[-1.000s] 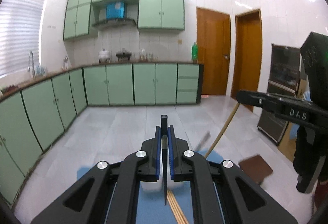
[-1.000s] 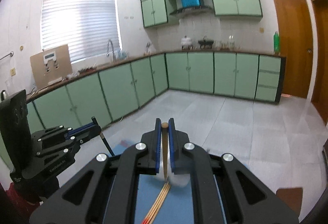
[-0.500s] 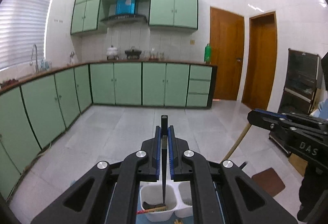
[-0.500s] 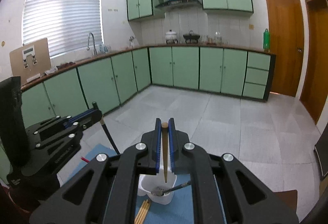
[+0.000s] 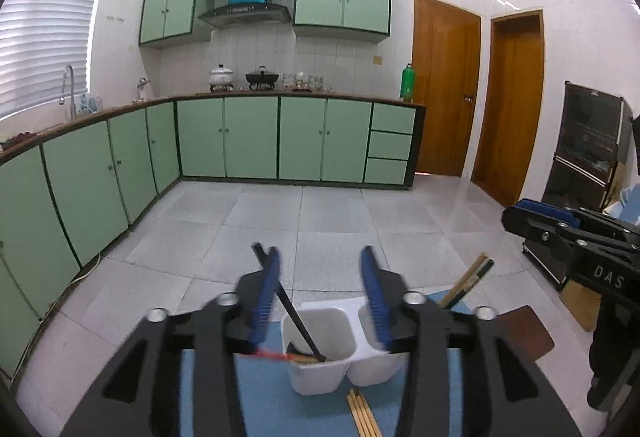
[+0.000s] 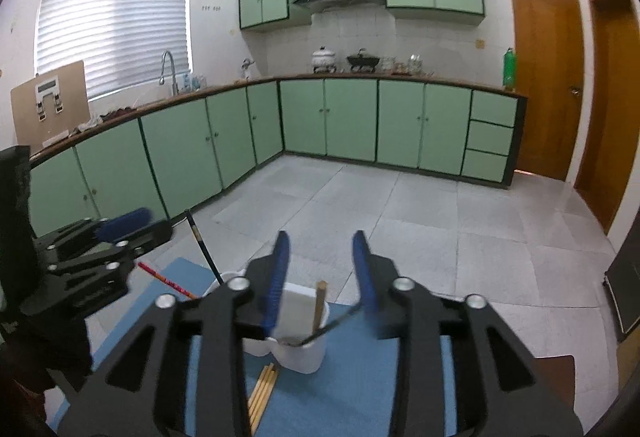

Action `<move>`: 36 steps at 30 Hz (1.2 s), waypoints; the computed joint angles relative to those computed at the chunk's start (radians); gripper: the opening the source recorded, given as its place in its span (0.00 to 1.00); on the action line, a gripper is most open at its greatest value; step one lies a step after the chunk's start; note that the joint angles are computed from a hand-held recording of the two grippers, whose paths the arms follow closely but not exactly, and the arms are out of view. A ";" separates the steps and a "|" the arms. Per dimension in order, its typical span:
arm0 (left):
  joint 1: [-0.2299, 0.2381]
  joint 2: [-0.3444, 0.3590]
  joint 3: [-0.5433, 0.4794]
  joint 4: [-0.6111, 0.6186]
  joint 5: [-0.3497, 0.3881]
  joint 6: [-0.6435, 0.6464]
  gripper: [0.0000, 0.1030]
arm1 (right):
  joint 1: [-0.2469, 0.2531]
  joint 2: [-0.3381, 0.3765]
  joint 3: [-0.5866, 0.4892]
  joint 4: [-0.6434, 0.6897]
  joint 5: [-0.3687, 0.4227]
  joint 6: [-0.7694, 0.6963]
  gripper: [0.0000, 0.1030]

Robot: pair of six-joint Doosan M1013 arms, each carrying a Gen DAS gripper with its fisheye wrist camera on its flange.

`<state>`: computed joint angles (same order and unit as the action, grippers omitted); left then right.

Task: Organize utensils
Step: 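Open both tools to drop the chopsticks into the white holder, then grasp a plain wooden chopstick from the row with the right tool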

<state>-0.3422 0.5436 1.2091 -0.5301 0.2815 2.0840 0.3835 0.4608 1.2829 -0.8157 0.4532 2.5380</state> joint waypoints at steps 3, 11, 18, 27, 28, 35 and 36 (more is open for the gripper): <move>-0.001 -0.052 0.083 -0.078 -0.052 0.089 0.63 | 0.012 -0.039 0.066 -0.133 -0.011 0.151 0.55; -0.008 -0.146 0.268 -0.202 -0.129 0.214 0.82 | 0.071 -0.126 0.257 -0.443 0.028 0.520 0.90; -0.022 -0.178 0.381 0.018 -0.150 -0.007 0.85 | 0.107 -0.140 0.356 -0.379 0.034 0.557 0.92; -0.028 -0.163 0.448 0.456 -0.096 -0.460 0.85 | 0.142 -0.100 0.404 -0.235 0.038 0.503 0.92; -0.028 -0.158 0.448 0.485 -0.083 -0.490 0.85 | 0.145 -0.094 0.405 -0.207 0.035 0.484 0.92; -0.028 -0.141 0.463 0.583 -0.015 -0.579 0.85 | 0.158 -0.063 0.401 -0.036 0.020 0.347 0.92; -0.028 -0.138 0.462 0.585 -0.005 -0.581 0.85 | 0.161 -0.057 0.398 -0.013 0.023 0.324 0.92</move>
